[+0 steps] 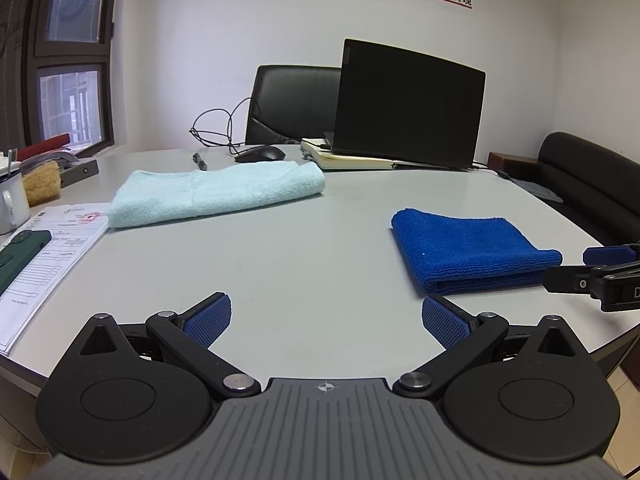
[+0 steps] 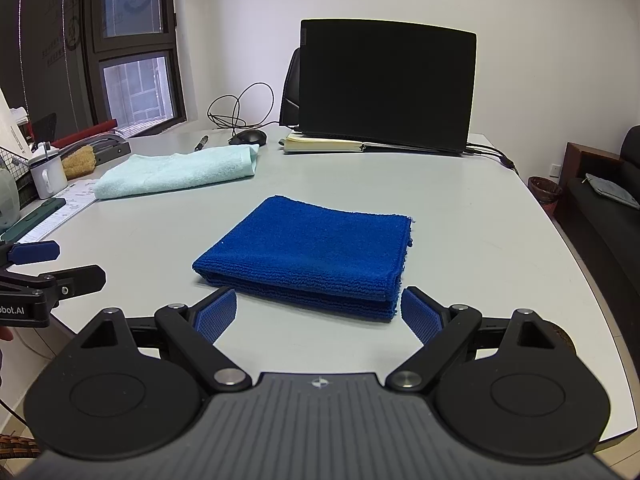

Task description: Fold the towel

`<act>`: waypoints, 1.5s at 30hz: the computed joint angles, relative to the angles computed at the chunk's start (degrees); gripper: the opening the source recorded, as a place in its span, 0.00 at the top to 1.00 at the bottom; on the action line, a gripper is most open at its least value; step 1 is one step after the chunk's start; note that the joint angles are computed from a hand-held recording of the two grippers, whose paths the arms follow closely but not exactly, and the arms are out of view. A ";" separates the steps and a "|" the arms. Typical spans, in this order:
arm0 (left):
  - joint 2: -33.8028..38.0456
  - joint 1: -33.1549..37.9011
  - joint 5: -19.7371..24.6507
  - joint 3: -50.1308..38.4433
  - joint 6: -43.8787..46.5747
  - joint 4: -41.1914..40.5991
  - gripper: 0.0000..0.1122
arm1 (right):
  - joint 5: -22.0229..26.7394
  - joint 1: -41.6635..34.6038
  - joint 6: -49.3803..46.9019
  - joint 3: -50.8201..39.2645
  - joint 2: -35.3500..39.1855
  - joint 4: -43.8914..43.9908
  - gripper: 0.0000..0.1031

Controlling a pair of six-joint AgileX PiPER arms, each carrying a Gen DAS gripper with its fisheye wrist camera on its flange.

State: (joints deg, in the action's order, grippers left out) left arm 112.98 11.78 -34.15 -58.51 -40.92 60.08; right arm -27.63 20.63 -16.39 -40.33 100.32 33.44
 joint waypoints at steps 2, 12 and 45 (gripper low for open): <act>0.13 0.04 0.05 -0.20 -0.19 0.13 0.08 | -0.11 0.34 -0.75 -0.11 0.15 0.75 0.12; 0.57 0.01 0.20 -0.52 0.49 -0.33 0.08 | 0.44 0.15 -1.03 -0.73 0.57 0.54 0.12; 3.73 0.52 2.17 -5.60 -2.17 0.79 0.08 | 3.16 0.67 -5.87 -4.98 2.63 5.20 0.12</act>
State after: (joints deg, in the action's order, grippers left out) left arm 116.70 12.30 -31.98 -64.11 -43.09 60.88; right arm -24.47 21.30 -22.26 -45.31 102.95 38.64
